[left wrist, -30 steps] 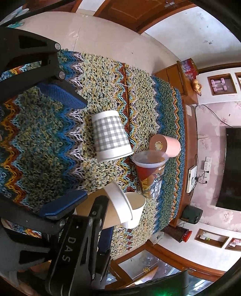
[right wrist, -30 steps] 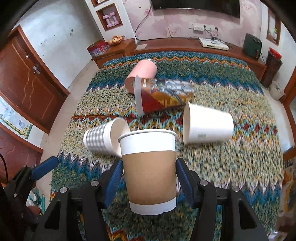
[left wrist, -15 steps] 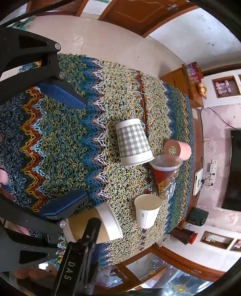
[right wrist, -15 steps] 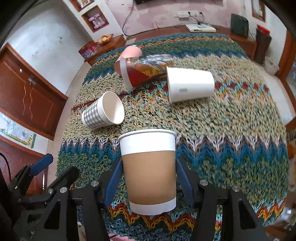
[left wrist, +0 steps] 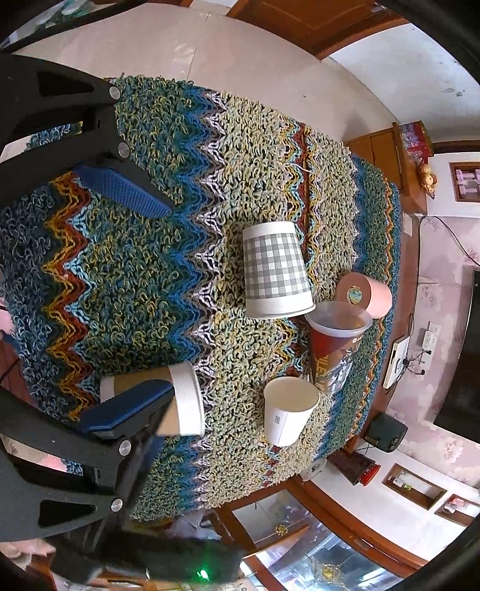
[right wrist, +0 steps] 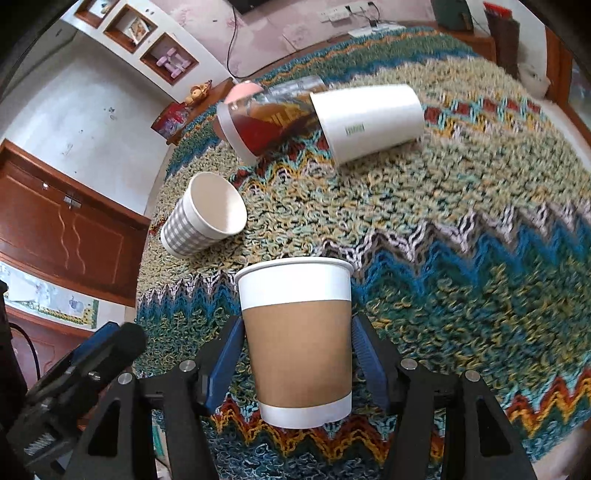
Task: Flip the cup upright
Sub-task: 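Lift the brown-sleeved cup with the right gripper and pull it back, then rotate the right gripper to turn the cup's open rim upward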
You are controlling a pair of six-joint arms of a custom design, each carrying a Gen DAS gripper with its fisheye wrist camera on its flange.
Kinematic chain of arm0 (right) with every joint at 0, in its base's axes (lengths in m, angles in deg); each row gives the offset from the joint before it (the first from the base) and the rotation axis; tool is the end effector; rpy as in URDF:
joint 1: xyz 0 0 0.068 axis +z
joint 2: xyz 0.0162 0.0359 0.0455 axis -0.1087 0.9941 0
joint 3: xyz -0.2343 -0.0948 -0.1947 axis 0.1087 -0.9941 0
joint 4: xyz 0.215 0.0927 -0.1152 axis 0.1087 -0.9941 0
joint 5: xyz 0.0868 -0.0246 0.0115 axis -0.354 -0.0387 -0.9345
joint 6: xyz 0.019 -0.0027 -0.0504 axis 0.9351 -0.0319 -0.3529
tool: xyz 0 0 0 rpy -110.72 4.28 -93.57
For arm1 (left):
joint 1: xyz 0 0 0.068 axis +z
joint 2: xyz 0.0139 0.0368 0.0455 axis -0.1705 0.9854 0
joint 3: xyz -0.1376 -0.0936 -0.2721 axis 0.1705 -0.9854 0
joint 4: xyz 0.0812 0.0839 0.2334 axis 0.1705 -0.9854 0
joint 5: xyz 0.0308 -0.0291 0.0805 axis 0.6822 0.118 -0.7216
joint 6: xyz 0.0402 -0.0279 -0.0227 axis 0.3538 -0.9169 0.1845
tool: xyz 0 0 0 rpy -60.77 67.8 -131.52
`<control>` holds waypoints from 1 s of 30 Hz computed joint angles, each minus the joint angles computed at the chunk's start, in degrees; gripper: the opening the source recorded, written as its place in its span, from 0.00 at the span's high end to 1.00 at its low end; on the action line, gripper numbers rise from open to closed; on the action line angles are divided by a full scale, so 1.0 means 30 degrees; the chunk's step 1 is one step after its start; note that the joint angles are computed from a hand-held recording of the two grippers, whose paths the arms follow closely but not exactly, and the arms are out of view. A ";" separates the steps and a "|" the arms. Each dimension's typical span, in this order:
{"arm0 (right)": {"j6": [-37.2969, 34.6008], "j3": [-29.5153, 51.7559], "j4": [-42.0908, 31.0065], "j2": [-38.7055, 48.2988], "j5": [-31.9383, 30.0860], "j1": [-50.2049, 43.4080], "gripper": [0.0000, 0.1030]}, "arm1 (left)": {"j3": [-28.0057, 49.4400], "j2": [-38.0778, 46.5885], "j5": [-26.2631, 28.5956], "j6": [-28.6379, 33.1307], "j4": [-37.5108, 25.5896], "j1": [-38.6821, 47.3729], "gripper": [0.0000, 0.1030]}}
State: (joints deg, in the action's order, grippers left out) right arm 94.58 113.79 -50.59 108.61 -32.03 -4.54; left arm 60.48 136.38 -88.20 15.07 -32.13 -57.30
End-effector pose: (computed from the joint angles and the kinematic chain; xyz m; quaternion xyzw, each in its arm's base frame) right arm 0.1888 0.0204 0.2141 0.0432 0.9566 0.2291 0.1748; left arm 0.1674 -0.1702 0.2826 -0.0249 0.9679 -0.0846 0.2352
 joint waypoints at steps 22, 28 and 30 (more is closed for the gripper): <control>-0.4257 -0.0146 -0.3109 -0.1974 -0.0599 -0.2624 0.33 | 0.1757 0.1717 0.1466 0.0563 0.0561 -0.0532 0.11; -0.6210 -0.0179 -0.4554 -0.3471 -0.0267 -0.3973 0.33 | 0.2296 0.2806 0.2450 0.0336 0.0481 -0.0729 0.11; -0.6952 -0.0235 -0.5033 -0.4045 0.0078 -0.4367 0.33 | 0.2543 0.3227 0.2707 0.0267 0.0407 -0.0836 0.11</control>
